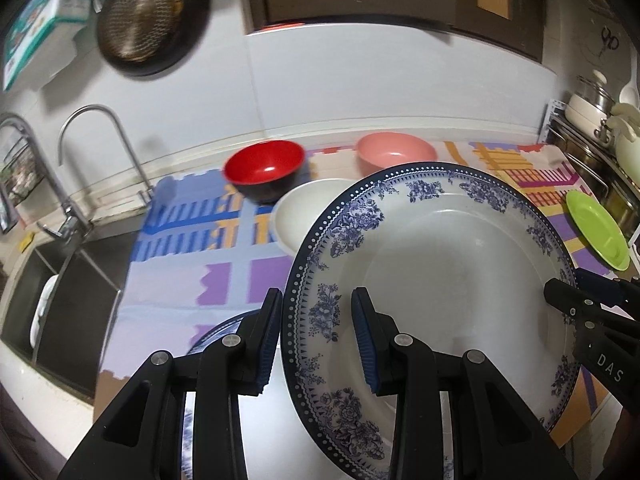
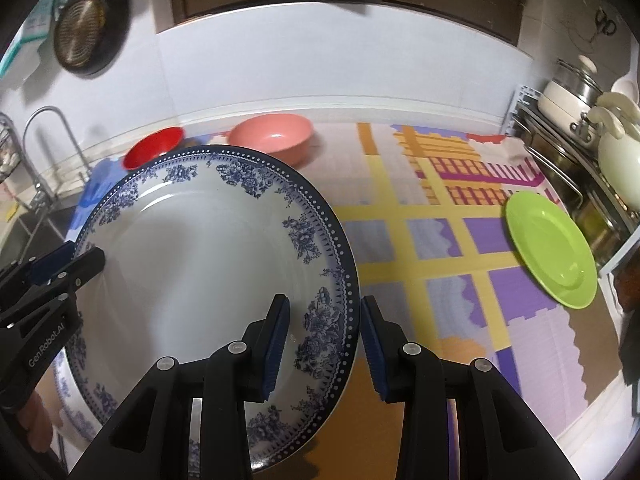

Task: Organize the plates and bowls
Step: 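Lift the smaller plate with both grippers and carry it over the large plate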

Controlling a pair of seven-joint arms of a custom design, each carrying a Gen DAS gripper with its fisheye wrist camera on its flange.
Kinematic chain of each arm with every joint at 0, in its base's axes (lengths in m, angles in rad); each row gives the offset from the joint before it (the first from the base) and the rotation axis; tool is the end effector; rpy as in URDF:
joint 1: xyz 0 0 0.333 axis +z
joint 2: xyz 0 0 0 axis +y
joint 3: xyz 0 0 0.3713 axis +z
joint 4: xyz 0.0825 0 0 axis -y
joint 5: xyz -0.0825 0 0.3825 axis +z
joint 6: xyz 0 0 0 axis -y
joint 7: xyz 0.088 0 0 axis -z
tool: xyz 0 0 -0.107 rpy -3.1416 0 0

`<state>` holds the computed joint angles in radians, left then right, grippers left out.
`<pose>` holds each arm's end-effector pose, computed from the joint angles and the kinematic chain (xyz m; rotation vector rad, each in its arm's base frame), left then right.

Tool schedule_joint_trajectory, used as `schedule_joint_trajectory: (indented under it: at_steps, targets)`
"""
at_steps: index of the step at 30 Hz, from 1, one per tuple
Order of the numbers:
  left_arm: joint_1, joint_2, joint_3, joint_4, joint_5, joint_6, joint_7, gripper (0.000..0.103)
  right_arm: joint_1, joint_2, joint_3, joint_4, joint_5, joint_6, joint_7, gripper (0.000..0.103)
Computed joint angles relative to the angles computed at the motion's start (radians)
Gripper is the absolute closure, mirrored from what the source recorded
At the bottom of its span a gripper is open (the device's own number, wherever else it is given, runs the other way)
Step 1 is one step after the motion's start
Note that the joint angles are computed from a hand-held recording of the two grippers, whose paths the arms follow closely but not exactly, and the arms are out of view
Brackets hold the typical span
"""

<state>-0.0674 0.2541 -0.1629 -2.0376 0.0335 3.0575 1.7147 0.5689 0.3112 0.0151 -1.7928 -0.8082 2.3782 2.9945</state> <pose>0.6363 -0.1428 0.4671 -1.4132 2.0970 -0.7737 0.5711 0.3671 0.4614 -1.5558 2.1487 -0.7631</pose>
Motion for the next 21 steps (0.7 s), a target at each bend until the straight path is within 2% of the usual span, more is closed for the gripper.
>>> schedule_joint_trajectory:
  at_steps: [10, 21]
  targets:
    - [0.063, -0.048, 0.026, -0.071, -0.018, 0.016, 0.013, 0.068, 0.056, 0.081, 0.007, 0.118, 0.024, -0.010, -0.052, 0.066]
    - [0.080, -0.052, 0.086, -0.095, 0.028, -0.007, -0.040, 0.068, 0.113, 0.192, -0.013, 0.265, 0.113, -0.011, -0.173, 0.066]
